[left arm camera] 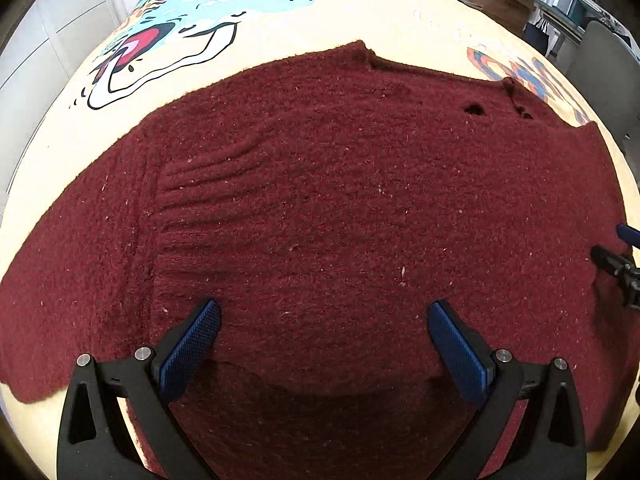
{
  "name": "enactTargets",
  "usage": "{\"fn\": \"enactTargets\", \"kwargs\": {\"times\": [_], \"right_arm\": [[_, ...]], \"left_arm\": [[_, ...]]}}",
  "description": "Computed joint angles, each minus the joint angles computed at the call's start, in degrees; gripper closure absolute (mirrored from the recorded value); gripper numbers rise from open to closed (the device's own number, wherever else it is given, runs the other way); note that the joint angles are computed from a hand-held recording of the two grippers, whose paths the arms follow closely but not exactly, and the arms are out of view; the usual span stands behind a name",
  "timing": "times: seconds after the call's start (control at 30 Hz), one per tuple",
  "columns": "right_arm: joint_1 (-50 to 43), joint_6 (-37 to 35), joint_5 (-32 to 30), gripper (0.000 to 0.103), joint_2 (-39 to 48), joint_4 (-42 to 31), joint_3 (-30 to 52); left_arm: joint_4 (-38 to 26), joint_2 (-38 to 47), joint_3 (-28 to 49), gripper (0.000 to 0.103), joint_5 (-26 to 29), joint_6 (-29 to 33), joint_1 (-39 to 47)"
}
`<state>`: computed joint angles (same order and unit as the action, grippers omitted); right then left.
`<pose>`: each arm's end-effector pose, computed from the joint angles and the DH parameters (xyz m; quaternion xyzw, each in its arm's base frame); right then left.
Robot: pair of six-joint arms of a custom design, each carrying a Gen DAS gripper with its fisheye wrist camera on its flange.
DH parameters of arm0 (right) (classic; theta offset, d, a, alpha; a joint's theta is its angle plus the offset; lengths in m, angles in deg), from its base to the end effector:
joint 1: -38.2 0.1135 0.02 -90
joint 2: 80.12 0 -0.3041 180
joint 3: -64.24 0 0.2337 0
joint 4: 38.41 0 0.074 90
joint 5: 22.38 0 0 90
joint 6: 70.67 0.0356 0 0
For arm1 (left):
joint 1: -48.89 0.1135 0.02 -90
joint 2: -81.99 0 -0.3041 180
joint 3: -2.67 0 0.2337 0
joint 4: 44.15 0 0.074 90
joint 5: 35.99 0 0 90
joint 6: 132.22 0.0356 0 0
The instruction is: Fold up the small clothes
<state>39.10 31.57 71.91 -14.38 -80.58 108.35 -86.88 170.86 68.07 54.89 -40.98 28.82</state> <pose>0.1607 -0.0001 0.2064 0.1046 0.9677 -0.0103 0.2292 0.2559 -0.0941 0.2242 0.1825 0.9613 -0.0411 0.2022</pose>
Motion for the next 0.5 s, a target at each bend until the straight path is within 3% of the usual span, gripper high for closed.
{"fn": "enactTargets", "kwargs": {"times": [0.23, 0.5], "right_arm": [[3.1, 5.3, 2.5, 0.000, 0.8, 1.8, -1.5], [7.9, 9.7, 4.7, 0.000, 0.3, -7.3, 4.6]], "left_arm": [[2.3, -0.4, -1.6, 0.001, -5.9, -3.1, -4.0], [0.1, -0.9, 0.3, 0.001, -3.1, -1.6, -2.1]]}}
